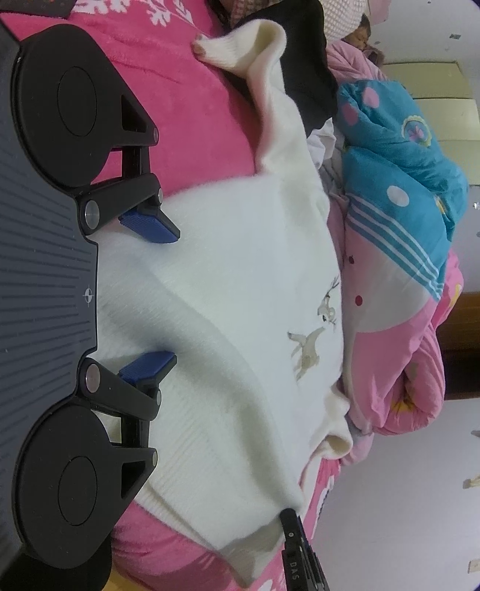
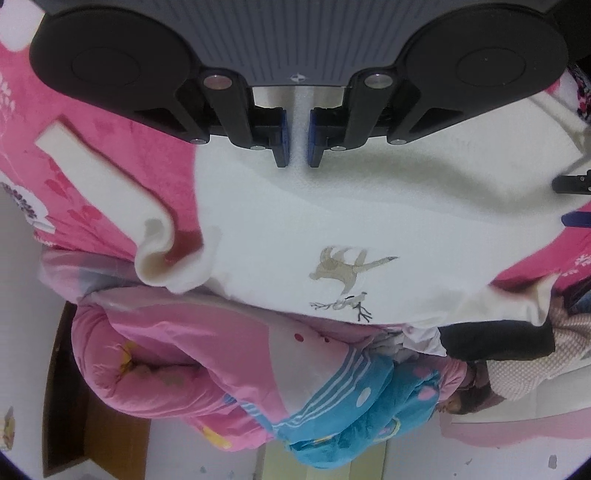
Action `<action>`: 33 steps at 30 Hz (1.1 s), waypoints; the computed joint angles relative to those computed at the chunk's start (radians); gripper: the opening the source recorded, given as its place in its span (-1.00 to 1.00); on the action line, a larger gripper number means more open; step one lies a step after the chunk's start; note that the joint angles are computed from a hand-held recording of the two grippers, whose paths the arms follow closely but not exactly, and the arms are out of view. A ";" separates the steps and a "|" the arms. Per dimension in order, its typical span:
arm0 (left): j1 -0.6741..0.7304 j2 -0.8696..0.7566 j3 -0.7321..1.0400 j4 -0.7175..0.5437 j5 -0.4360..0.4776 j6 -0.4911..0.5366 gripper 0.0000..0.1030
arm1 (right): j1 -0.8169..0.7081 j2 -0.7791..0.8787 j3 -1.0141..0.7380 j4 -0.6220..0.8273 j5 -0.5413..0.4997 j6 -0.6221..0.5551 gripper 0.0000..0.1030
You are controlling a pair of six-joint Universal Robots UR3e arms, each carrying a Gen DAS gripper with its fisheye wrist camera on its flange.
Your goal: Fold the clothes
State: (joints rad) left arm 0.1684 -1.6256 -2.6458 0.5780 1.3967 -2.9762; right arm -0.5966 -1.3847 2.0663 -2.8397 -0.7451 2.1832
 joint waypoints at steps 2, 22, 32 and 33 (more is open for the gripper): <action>-0.009 -0.009 0.005 0.006 0.010 -0.001 0.27 | 0.010 0.015 -0.001 -0.016 -0.022 -0.003 -0.79; -0.027 -0.029 0.020 0.011 0.038 -0.011 0.27 | -0.005 0.044 -0.042 0.049 0.013 0.018 -0.40; -0.026 -0.027 0.027 0.000 0.034 -0.014 0.27 | 0.032 0.380 -0.618 0.432 -0.088 0.445 -0.49; -0.025 -0.029 0.027 0.001 0.034 -0.014 0.27 | 0.033 0.374 -0.602 0.419 -0.075 0.419 -0.79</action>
